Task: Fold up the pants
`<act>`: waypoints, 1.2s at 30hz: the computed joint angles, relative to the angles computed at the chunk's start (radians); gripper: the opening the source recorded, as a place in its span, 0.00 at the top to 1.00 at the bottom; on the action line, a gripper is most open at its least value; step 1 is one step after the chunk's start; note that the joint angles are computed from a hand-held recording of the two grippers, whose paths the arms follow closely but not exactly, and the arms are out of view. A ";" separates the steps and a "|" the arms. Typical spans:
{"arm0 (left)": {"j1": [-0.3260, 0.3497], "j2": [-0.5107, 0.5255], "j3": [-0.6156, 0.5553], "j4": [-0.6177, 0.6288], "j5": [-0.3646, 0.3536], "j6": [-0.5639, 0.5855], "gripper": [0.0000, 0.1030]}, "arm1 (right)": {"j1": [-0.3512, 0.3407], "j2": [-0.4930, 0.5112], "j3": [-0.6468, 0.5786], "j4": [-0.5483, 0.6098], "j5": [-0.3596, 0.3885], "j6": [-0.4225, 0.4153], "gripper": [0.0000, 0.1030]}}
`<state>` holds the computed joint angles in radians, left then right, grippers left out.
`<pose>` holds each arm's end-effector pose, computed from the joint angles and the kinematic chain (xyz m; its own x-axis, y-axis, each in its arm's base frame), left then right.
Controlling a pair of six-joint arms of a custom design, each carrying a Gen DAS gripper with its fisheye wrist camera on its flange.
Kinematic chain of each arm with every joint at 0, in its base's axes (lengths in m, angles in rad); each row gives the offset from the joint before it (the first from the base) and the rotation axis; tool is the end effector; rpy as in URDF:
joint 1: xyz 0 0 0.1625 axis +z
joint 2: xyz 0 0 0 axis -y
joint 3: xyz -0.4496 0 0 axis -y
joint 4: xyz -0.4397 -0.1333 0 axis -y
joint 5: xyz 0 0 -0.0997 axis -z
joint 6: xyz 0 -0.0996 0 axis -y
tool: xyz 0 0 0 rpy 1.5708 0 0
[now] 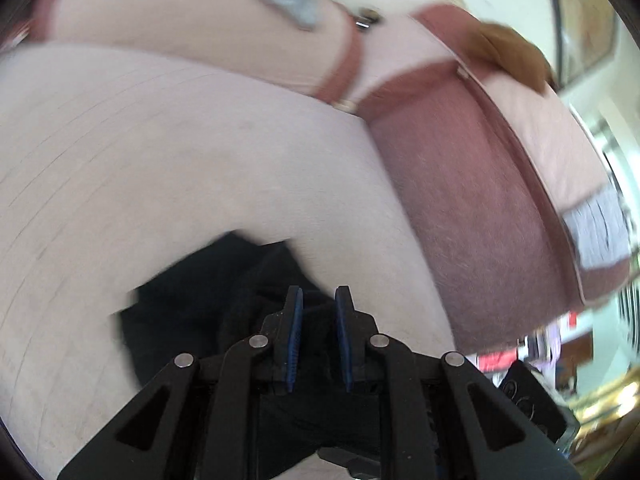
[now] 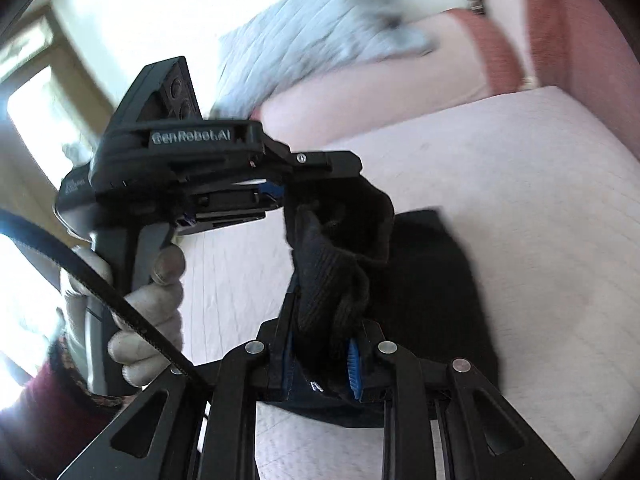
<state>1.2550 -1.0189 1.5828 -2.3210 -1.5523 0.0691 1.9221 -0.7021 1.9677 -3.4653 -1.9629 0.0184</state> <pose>-0.0963 -0.7300 0.2309 -0.9281 0.3710 -0.0309 0.3702 0.9107 -0.1835 0.2994 -0.5401 0.0177 -0.9500 -0.0930 0.2981 -0.2608 0.7611 -0.5938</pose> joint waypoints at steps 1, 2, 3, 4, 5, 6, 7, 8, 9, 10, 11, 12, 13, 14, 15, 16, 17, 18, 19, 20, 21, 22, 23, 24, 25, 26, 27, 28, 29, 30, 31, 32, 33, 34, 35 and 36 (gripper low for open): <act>0.016 -0.004 0.004 -0.008 0.013 -0.011 0.85 | 0.000 0.024 -0.023 0.026 -0.008 -0.003 0.78; 0.037 -0.006 0.007 -0.014 0.020 -0.026 0.85 | 0.003 0.056 -0.055 0.066 -0.024 -0.005 0.77; 0.051 -0.007 0.007 -0.015 0.018 -0.035 0.85 | 0.003 0.081 -0.083 0.096 -0.033 -0.008 0.77; 0.066 -0.008 0.009 -0.023 0.015 -0.046 0.85 | 0.004 0.098 -0.099 0.115 -0.039 -0.009 0.77; 0.079 -0.009 0.015 -0.038 0.010 -0.059 0.85 | 0.006 0.112 -0.112 0.130 -0.046 -0.010 0.76; 0.091 -0.010 0.017 -0.052 0.003 -0.074 0.85 | 0.008 0.130 -0.130 0.142 -0.056 -0.015 0.73; 0.104 -0.012 0.018 -0.064 -0.001 -0.090 0.82 | 0.011 0.143 -0.140 0.143 -0.065 -0.021 0.68; 0.118 -0.014 0.012 -0.066 -0.003 -0.104 0.75 | 0.016 0.155 -0.150 0.144 -0.076 -0.032 0.62; 0.124 -0.015 0.014 -0.073 0.002 -0.119 0.72 | 0.016 0.162 -0.156 0.144 -0.075 -0.052 0.59; 0.130 -0.017 0.015 -0.080 0.015 -0.139 0.68 | 0.022 0.172 -0.168 0.153 -0.091 -0.070 0.52; 0.133 -0.021 0.021 -0.087 0.029 -0.155 0.67 | 0.027 0.179 -0.173 0.156 -0.103 -0.087 0.44; 0.142 -0.025 0.020 -0.084 0.033 -0.158 0.67 | 0.031 0.185 -0.180 0.160 -0.108 -0.109 0.41; 0.148 -0.027 0.019 -0.085 0.036 -0.167 0.67 | 0.037 0.191 -0.185 0.161 -0.114 -0.137 0.36; 0.150 -0.033 0.026 -0.098 0.039 -0.181 0.67 | 0.038 0.193 -0.196 0.169 -0.119 -0.155 0.31; 0.150 -0.042 0.035 -0.112 0.040 -0.193 0.67 | 0.045 0.201 -0.201 0.167 -0.127 -0.186 0.29; 0.148 -0.055 0.050 -0.134 0.037 -0.202 0.67 | 0.053 0.206 -0.200 0.157 -0.133 -0.217 0.25; 0.147 -0.064 0.059 -0.149 0.035 -0.201 0.67 | 0.057 0.211 -0.200 0.146 -0.139 -0.243 0.22; 0.145 -0.073 0.067 -0.164 0.035 -0.193 0.67 | 0.065 0.213 -0.193 0.134 -0.144 -0.256 0.21; 0.130 -0.089 0.085 -0.186 0.050 -0.182 0.66 | 0.071 0.218 -0.191 0.122 -0.152 -0.271 0.18; 0.120 -0.102 0.099 -0.196 0.059 -0.169 0.66 | 0.079 0.222 -0.184 0.107 -0.160 -0.275 0.17; 0.112 -0.120 0.115 -0.200 0.060 -0.152 0.66 | 0.081 0.226 -0.183 0.092 -0.164 -0.281 0.17; 0.098 -0.131 0.129 -0.205 0.063 -0.139 0.65 | 0.084 0.227 -0.183 0.078 -0.165 -0.285 0.17; 0.081 -0.142 0.145 -0.207 0.063 -0.120 0.64 | 0.089 0.228 -0.182 0.069 -0.168 -0.285 0.17; 0.069 -0.149 0.158 -0.208 0.058 -0.103 0.63 | 0.099 0.223 -0.158 0.039 -0.173 -0.288 0.17; 0.059 -0.152 0.168 -0.204 0.048 -0.084 0.59 | 0.109 0.213 -0.132 0.016 -0.177 -0.291 0.17; 0.051 -0.149 0.175 -0.188 0.031 -0.064 0.55 | 0.111 0.206 -0.117 -0.003 -0.176 -0.300 0.17; 0.052 -0.146 0.174 -0.167 0.019 -0.049 0.55 | 0.119 0.199 -0.098 -0.015 -0.184 -0.299 0.17; 0.049 -0.139 0.179 -0.152 0.016 -0.041 0.55 | 0.123 0.193 -0.081 -0.031 -0.193 -0.307 0.17; 0.048 -0.130 0.184 -0.141 0.025 -0.031 0.55 | 0.125 0.190 -0.072 -0.038 -0.200 -0.312 0.17; 0.044 -0.123 0.192 -0.140 0.046 -0.028 0.55 | 0.127 0.182 -0.055 -0.046 -0.208 -0.316 0.17; 0.044 -0.111 0.196 -0.146 0.086 -0.030 0.55 | 0.130 0.172 -0.038 -0.050 -0.217 -0.312 0.17; 0.044 -0.103 0.199 -0.154 0.116 -0.034 0.55 | 0.129 0.159 -0.015 -0.059 -0.227 -0.306 0.17; 0.044 -0.096 0.201 -0.167 0.150 -0.033 0.55 | 0.126 0.151 -0.002 -0.064 -0.233 -0.299 0.17; 0.044 -0.087 0.202 -0.183 0.189 -0.033 0.56 | 0.122 0.137 0.017 -0.073 -0.246 -0.287 0.17; 0.049 -0.075 0.198 -0.191 0.220 -0.039 0.56 | 0.118 0.128 0.030 -0.081 -0.258 -0.278 0.17; 0.055 -0.070 0.195 -0.189 0.228 -0.050 0.56 | 0.109 0.110 0.048 -0.095 -0.275 -0.259 0.17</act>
<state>1.3100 -1.0893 1.7775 -2.5096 -1.3242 0.0195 2.0307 -0.5917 2.0162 -3.5606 -2.2377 -0.2404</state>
